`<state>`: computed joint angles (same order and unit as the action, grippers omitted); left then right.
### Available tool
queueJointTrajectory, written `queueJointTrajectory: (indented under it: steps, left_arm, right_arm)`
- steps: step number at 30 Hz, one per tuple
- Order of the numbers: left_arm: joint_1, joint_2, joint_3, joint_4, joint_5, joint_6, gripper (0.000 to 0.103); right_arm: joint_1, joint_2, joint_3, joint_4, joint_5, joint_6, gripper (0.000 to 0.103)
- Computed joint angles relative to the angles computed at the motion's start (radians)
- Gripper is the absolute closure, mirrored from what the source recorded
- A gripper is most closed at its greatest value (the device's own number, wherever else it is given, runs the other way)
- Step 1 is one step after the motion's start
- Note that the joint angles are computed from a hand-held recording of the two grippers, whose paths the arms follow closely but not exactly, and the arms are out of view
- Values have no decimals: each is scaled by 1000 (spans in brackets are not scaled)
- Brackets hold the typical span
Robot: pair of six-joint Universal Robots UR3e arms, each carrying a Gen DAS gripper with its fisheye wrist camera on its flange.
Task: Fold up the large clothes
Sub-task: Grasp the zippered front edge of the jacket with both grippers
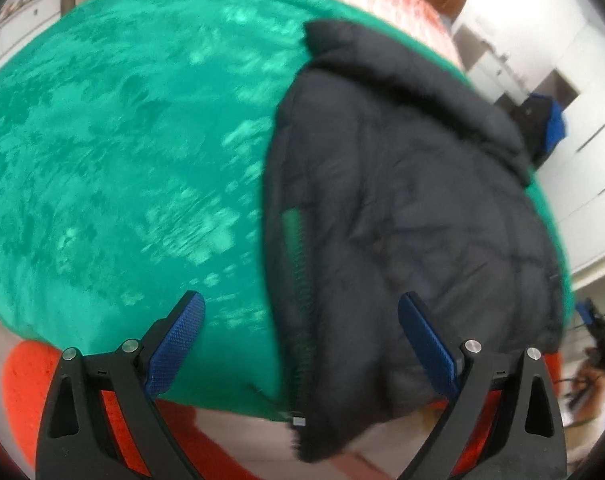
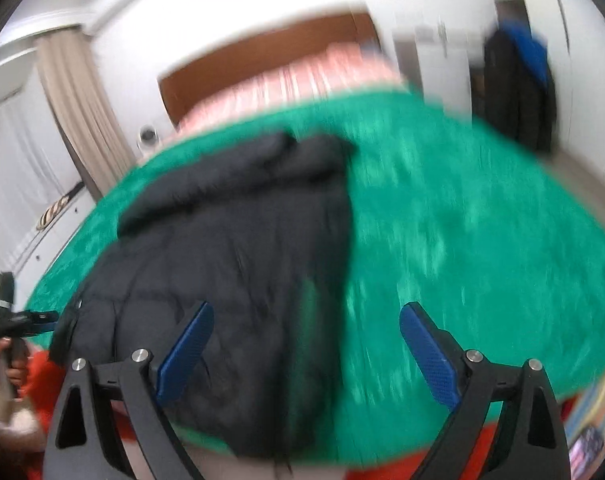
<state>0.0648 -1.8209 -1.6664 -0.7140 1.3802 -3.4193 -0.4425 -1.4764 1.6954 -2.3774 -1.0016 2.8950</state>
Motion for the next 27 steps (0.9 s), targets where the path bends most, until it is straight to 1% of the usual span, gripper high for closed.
queueJointTrajectory:
  steps: [1, 2, 4, 7, 8, 9, 10, 11, 12, 13, 14, 15, 18, 20, 22, 24, 27]
  left_arm:
    - [-8, -14, 4, -3, 30, -4, 5]
    - [-3, -18, -9, 10, 24, -11, 5]
    - [17, -7, -45, 42, -27, -26, 5]
    - [22, 8, -79, 69, -74, -6, 7]
    - [20, 11, -86, 71, -84, 4, 14]
    - [21, 17, -91, 65, -98, 19, 27]
    - [16, 15, -82, 44, -105, 27, 37]
    - [16, 13, -71, 23, -114, 32, 57]
    - [27, 13, -74, 6, -164, 39, 73]
    - [24, 9, -67, -1, -163, 33, 75]
    - [15, 12, -61, -6, -149, 27, 80]
    - [8, 13, -51, -15, -144, 27, 84]
    - [-1, 41, -27, -60, -140, 22, 88]
    - [0, 67, -19, -99, -152, 42, 89]
    - [0, 120, -51, -144, -168, 80, 89]
    - [-6, 180, -93, -185, -172, 98, 89]
    - [3, 303, -181, -263, -201, 121, 89]
  right_arm:
    - [-9, 7, -22, 99, 18, -34, 10]
    - [-12, 17, -42, 168, 31, -58, 10]
    - [-4, 53, -88, 287, 49, -104, 10]
    - [29, 138, -144, 320, 30, -96, 10]
    - [38, 173, -171, 338, 25, -79, 13]
    - [38, 205, -202, 374, 39, -68, 17]
    - [37, 229, -230, 413, 59, -66, 27]
    - [42, 240, -255, 445, 66, -78, 48]
    - [56, 244, -284, 478, 55, -101, 63]
    - [75, 236, -300, 482, 26, -111, 67]
    - [95, 230, -324, 494, -7, -123, 71]
    - [106, 225, -343, 508, -22, -134, 73]
    - [106, 191, -398, 575, -22, -168, 78]
    - [84, 147, -420, 642, -4, -201, 79]
    - [60, 96, -414, 714, 6, -241, 80]
    - [29, 57, -386, 777, 11, -283, 80]
    - [-24, -35, -295, 881, 7, -341, 80]
